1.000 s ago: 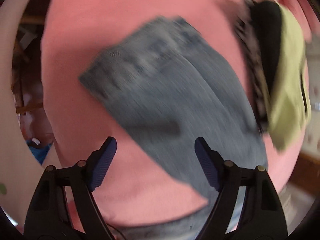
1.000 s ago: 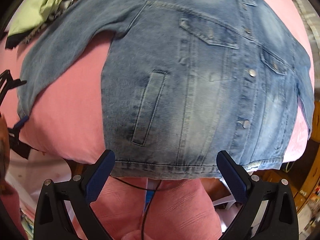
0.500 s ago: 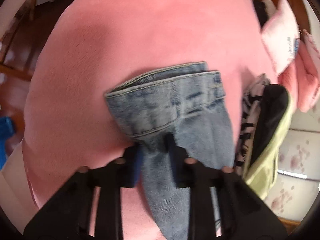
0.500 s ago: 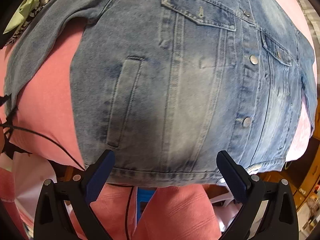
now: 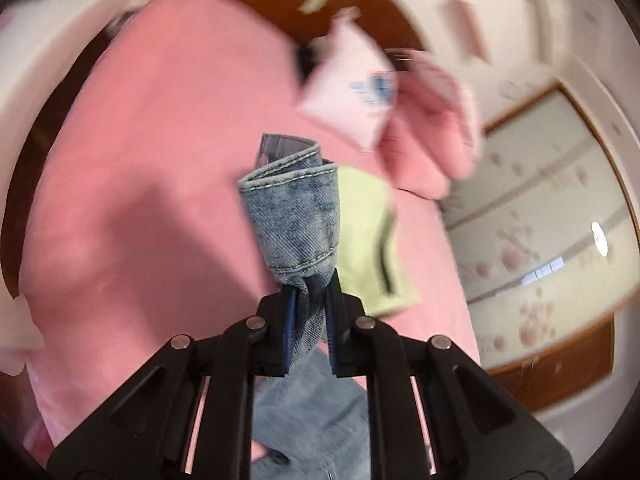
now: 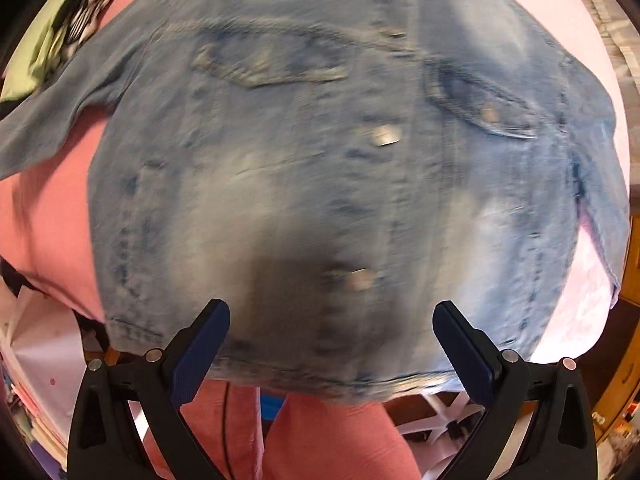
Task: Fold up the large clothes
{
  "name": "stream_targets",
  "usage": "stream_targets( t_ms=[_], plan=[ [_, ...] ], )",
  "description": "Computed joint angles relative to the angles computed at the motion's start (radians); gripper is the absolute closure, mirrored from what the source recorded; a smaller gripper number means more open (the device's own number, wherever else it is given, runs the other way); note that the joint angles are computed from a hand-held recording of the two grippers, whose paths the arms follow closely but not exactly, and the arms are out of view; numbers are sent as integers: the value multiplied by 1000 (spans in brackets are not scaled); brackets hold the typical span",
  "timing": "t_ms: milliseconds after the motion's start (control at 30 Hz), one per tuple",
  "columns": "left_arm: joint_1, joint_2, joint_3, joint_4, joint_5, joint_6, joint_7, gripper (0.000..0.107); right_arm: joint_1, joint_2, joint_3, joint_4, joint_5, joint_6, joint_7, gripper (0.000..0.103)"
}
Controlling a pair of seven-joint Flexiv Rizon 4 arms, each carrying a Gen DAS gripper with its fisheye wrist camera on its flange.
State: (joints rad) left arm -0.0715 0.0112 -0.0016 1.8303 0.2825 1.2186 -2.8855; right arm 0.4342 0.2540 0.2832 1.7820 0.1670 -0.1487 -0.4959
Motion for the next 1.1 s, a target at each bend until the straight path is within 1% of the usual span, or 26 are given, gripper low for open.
stream_targets(
  t_ms=[33, 100, 133, 167, 200, 300, 333, 400, 433, 467, 500, 533, 567, 600, 700, 733, 767, 800, 867, 900, 933, 967, 1000, 1033, 1067, 1100],
  plan=[
    [4, -6, -32, -26, 31, 15, 9, 97, -13, 26, -11, 18, -2, 5, -8, 0],
    [43, -17, -136, -95, 130, 2, -6, 106, -49, 79, -36, 56, -6, 27, -18, 0],
    [49, -38, -188, -149, 155, -26, 30, 106, -64, 97, -44, 67, -7, 37, -18, 0],
    [36, -57, -208, -193, 181, -42, 48, 106, -78, 112, -50, 79, -9, 52, -15, 0],
    [13, -96, -225, -243, 194, -34, 101, 106, -93, 129, -57, 91, -13, 66, -14, 0],
    [-43, -200, -266, -368, 146, -50, 244, 106, -128, 161, -80, 116, -25, 71, -39, 0],
    [-79, -250, -269, -417, 122, -56, 291, 106, -141, 177, -88, 134, -26, 72, -49, 0],
    [-195, -326, -193, -493, 43, -70, 397, 106, -164, 201, -97, 150, -21, 68, -48, 0],
    [-256, -384, -163, -561, 1, -98, 478, 106, -176, 213, -101, 161, -15, 72, -44, 0],
    [-312, -426, -121, -612, -45, -127, 556, 106, -185, 223, -103, 170, -9, 76, -38, 0],
    [-351, -485, -108, -674, -108, -154, 663, 106, -196, 237, -107, 182, -1, 80, -34, 0],
    [-363, -520, -127, -720, -139, -199, 738, 106, -202, 254, -106, 194, 6, 80, -28, 0],
    [-358, -563, -178, -777, -143, -267, 806, 106, -209, 264, -108, 203, 10, 83, -23, 0],
    [-367, -579, -197, -802, -120, -313, 809, 106, -215, 274, -112, 211, 13, 84, -23, 0],
    [-365, -667, -334, -886, -60, -461, 984, 106, -230, 296, -120, 236, 17, 89, -27, 0],
    [-379, -678, -343, -895, -67, -518, 1029, 105, -235, 300, -121, 243, 14, 90, -28, 0],
    [-415, -708, -321, -937, -91, -581, 1086, 105, -240, 303, -124, 247, 10, 90, -29, 0],
    [-443, -736, -332, -996, -66, -678, 1107, 105, -247, 307, -127, 254, 5, 95, -30, 0],
    [-473, -774, -346, -1056, -15, -786, 1137, 104, -257, 309, -132, 264, -6, 109, -38, 0],
    [-490, -767, -321, -1041, -45, -786, 1151, 104, -260, 306, -134, 268, -11, 118, -44, 0],
    [-487, -760, -325, -1018, -55, -775, 1148, 103, -262, 304, -136, 273, -21, 129, -57, 0],
    [-487, -756, -313, -1005, -78, -768, 1140, 99, -263, 299, -138, 276, -27, 138, -69, 0],
    [-483, -736, -306, -977, -96, -761, 1126, 87, -263, 294, -139, 278, -35, 150, -85, 0],
    [-464, -728, -324, -954, -109, -752, 1101, 76, -262, 289, -140, 281, -40, 172, -102, 0],
    [-452, -711, -324, -928, -124, -748, 1074, 49, -260, 282, -139, 284, -45, 196, -117, 0],
    [-448, -680, -300, -890, -137, -740, 1047, 33, -255, 276, -138, 290, -55, 237, -146, 0]
  ],
)
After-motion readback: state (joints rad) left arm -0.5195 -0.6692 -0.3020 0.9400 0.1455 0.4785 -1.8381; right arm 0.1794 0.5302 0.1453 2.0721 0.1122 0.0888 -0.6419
